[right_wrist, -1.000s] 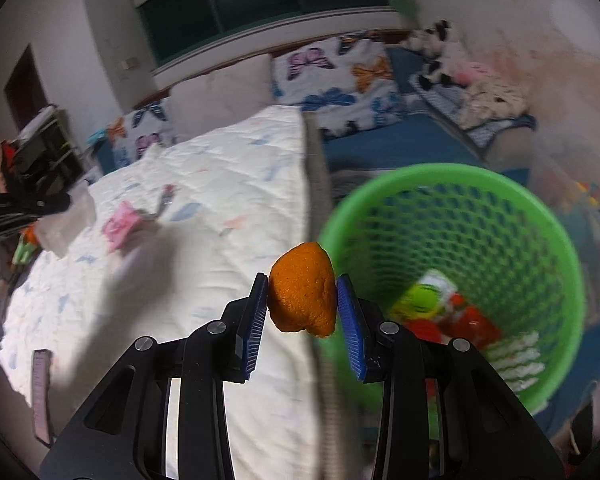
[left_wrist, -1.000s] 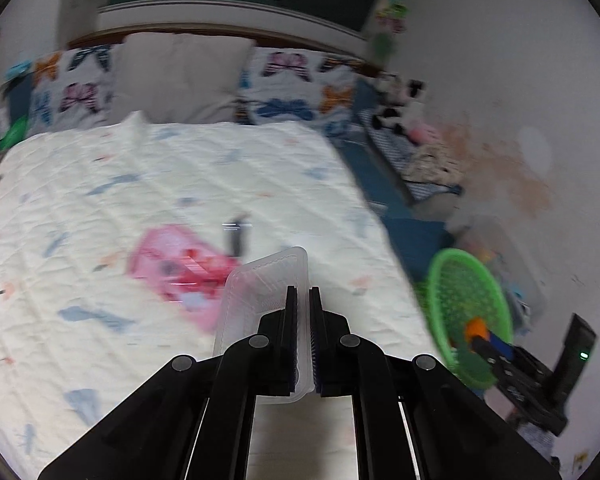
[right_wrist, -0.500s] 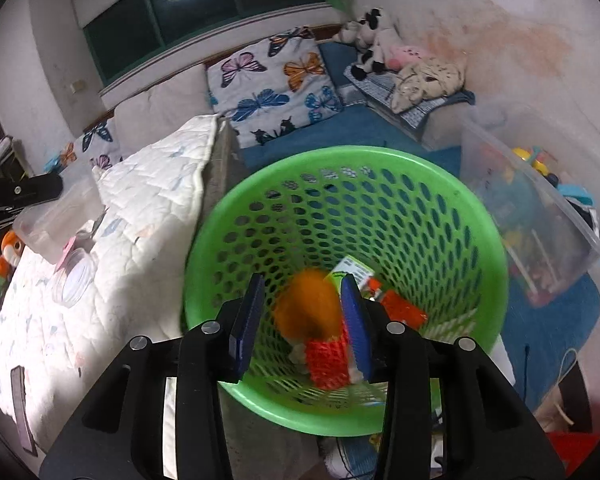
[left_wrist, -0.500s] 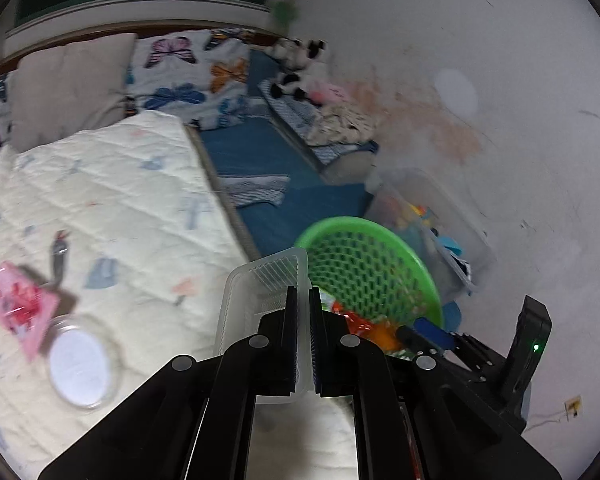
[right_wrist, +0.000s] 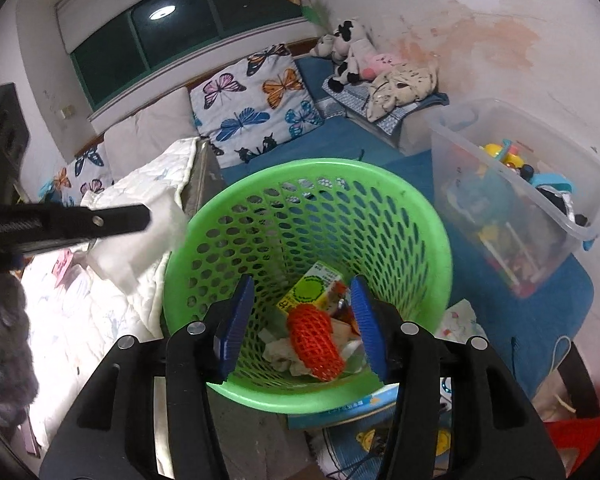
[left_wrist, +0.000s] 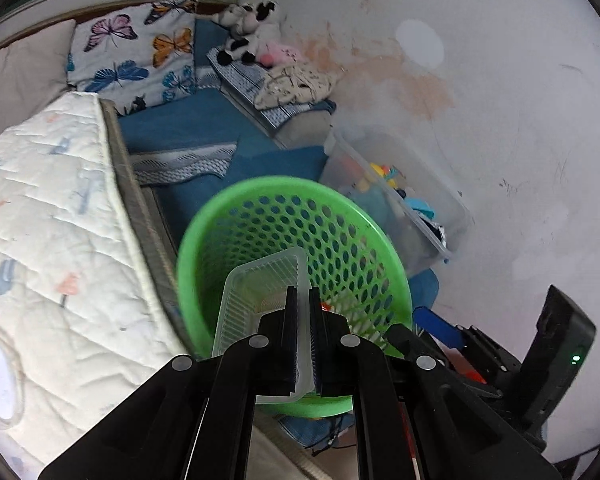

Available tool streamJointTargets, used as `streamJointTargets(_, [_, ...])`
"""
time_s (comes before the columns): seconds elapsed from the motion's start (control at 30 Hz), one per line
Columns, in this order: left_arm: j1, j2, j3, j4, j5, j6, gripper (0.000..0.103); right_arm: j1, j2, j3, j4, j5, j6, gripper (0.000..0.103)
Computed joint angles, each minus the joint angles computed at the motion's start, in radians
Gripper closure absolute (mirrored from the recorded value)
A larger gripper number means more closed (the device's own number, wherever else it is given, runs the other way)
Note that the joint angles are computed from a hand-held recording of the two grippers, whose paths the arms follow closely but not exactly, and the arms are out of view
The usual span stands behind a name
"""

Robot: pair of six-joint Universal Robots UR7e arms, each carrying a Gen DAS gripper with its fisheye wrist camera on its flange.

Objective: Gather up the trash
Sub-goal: 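Carry the tray and orange peel over the green basket and open both tools, then move both tools back over the bed toward the pink snack bag and clear lid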

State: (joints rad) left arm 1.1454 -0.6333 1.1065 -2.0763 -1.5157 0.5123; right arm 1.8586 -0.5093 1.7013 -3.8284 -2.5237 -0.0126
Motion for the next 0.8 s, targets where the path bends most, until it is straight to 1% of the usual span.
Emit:
streamJointTargets(0.17, [-0.005, 0.007, 0.015, -0.001, -0.006, -0.008, 0.095, -0.004, -0.014, 0.035, -0.024, 0.002, 0.021, 0.051])
streamJointTargets(0.2, [-0.005, 0.008, 0.018, -0.002, -0.006, -0.009, 0.094, -0.005, -0.016, 0.039, -0.025, 0.003, 0.025, 0.051])
streamJointTargets(0.27, [-0.002, 0.008, 0.020, -0.003, -0.009, -0.011, 0.083, -0.005, -0.016, 0.043, -0.028, 0.003, 0.028, 0.051])
streamJointTargets(0.3, [-0.002, 0.004, 0.028, -0.015, -0.004, -0.012, 0.069, -0.005, -0.016, 0.044, -0.029, 0.005, 0.028, 0.051])
streamJointTargets(0.33, [-0.002, 0.000, 0.037, -0.031, 0.001, -0.011, 0.064, -0.004, -0.016, 0.044, -0.031, 0.005, 0.028, 0.051])
streamJointTargets(0.53, [0.011, -0.019, 0.037, -0.051, 0.021, -0.002, 0.064, 0.001, -0.008, 0.029, -0.023, 0.021, 0.020, 0.050])
streamJointTargets(0.6, [0.017, -0.028, 0.038, -0.064, 0.034, 0.002, 0.064, 0.002, -0.002, 0.018, -0.015, 0.030, 0.015, 0.048])
streamJointTargets(0.7, [0.033, -0.038, 0.020, -0.084, 0.060, 0.007, 0.064, 0.007, 0.011, -0.008, 0.009, 0.043, 0.006, 0.047])
streamJointTargets(0.8, [0.052, -0.043, -0.006, -0.098, 0.084, 0.011, 0.062, 0.012, 0.027, -0.041, 0.041, 0.062, -0.002, 0.043])
